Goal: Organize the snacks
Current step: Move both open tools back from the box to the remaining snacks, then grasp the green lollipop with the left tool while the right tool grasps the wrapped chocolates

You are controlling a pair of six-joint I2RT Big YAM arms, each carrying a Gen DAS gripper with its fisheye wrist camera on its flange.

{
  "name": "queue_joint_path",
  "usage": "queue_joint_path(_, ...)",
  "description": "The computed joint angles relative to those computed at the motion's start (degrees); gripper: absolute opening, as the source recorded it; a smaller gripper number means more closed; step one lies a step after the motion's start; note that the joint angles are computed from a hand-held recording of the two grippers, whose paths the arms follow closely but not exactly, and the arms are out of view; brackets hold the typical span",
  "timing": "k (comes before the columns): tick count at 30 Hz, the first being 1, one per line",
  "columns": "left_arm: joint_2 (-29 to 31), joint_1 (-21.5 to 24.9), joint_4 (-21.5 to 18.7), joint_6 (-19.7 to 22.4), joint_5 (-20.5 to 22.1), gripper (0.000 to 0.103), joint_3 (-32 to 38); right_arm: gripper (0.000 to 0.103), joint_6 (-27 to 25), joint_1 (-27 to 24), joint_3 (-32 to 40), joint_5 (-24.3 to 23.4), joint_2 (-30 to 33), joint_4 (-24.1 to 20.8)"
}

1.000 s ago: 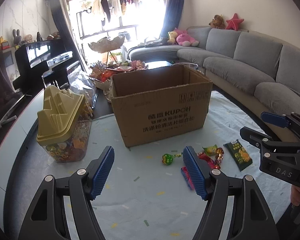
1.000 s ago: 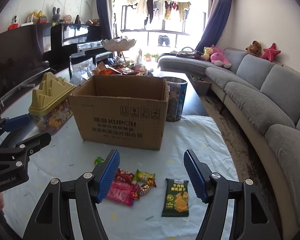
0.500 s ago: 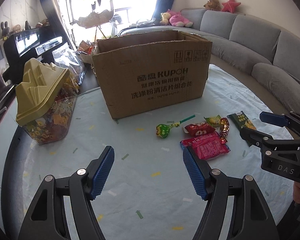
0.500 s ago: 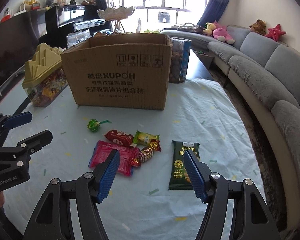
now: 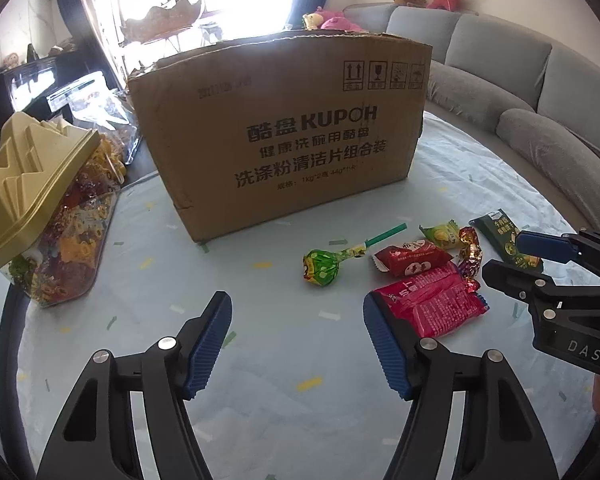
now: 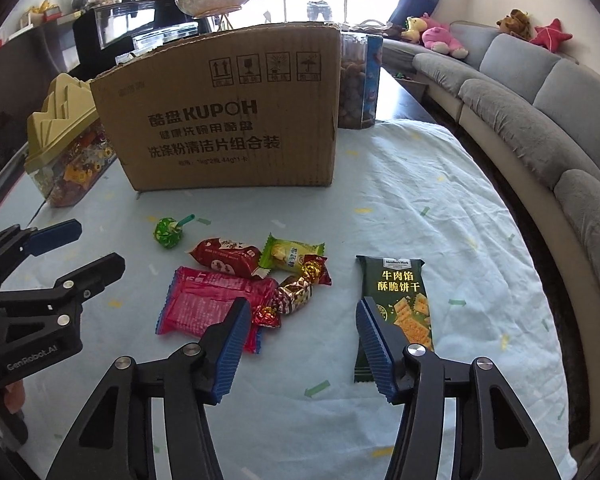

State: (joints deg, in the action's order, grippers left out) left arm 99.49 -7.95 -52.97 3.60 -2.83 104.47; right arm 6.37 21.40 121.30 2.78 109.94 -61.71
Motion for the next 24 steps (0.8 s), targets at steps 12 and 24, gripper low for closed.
queue_joint_path(12,5.63,-0.05,-2.16,1.22,1.04,0.059,5.72,0.045,1.06,-0.34,3.25,-1.10,2.96,-1.75)
queue_joint_path(24,10.42,0.02,-5.11,-0.31,2.86,0.040,11.95,0.040,2.01,-0.96,7.28,-2.79,6.09,-3.94)
